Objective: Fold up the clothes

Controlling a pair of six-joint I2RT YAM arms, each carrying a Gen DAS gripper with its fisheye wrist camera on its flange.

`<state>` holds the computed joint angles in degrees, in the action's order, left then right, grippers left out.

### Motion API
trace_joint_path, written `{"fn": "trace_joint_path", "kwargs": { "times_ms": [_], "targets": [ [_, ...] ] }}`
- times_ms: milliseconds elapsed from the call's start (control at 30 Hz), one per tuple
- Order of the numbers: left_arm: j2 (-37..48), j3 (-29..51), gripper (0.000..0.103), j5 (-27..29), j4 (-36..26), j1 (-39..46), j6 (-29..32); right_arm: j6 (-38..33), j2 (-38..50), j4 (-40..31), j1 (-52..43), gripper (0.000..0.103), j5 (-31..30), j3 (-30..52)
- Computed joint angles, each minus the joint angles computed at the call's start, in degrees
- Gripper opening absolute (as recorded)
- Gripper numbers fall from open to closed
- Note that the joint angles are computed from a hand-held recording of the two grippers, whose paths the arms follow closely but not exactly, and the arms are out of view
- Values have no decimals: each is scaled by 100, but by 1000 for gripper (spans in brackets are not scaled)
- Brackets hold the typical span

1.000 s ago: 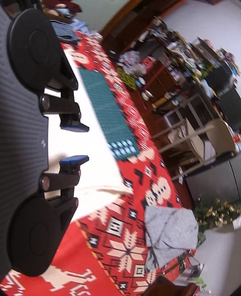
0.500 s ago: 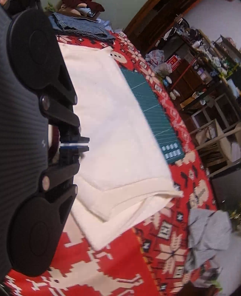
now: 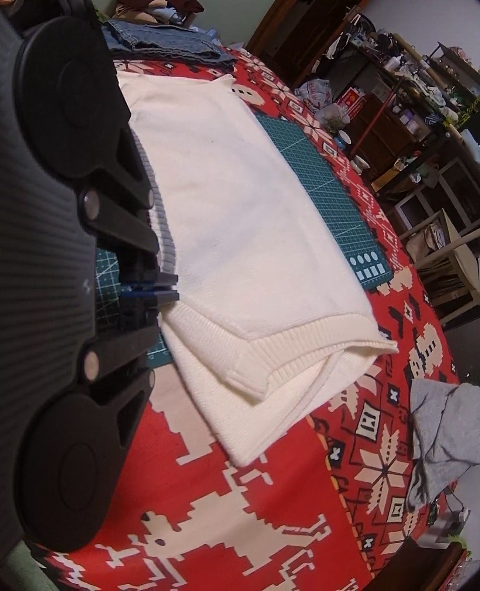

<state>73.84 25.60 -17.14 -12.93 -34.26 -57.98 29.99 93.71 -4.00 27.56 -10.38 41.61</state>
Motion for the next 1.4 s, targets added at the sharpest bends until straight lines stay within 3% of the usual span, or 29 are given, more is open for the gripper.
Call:
{"fn": "trace_joint_path", "kwargs": {
  "times_ms": [300,433,700,1100,1133,1233,1400],
  "targets": [
    [-563,-105,3,-214,-206,-129,-158,220,-217,-67,-173,3,-394,-94],
    [-910,-299,3,-104,107,-31,-189,270,-227,85,-71,3,-400,-89],
    [192,-98,3,99,474,195,89,252,251,170,118,0,-234,99],
    [-290,-149,3,281,-79,-43,-216,251,111,-108,20,2,-422,30],
    [-380,-190,3,332,-38,-40,-208,272,19,-51,3,8,-487,-23],
    [-669,-255,3,252,73,-133,-217,347,-248,128,-45,9,-677,-174],
    [-771,-516,3,693,993,97,-222,455,-281,506,32,9,-873,-204]
  ]
}}
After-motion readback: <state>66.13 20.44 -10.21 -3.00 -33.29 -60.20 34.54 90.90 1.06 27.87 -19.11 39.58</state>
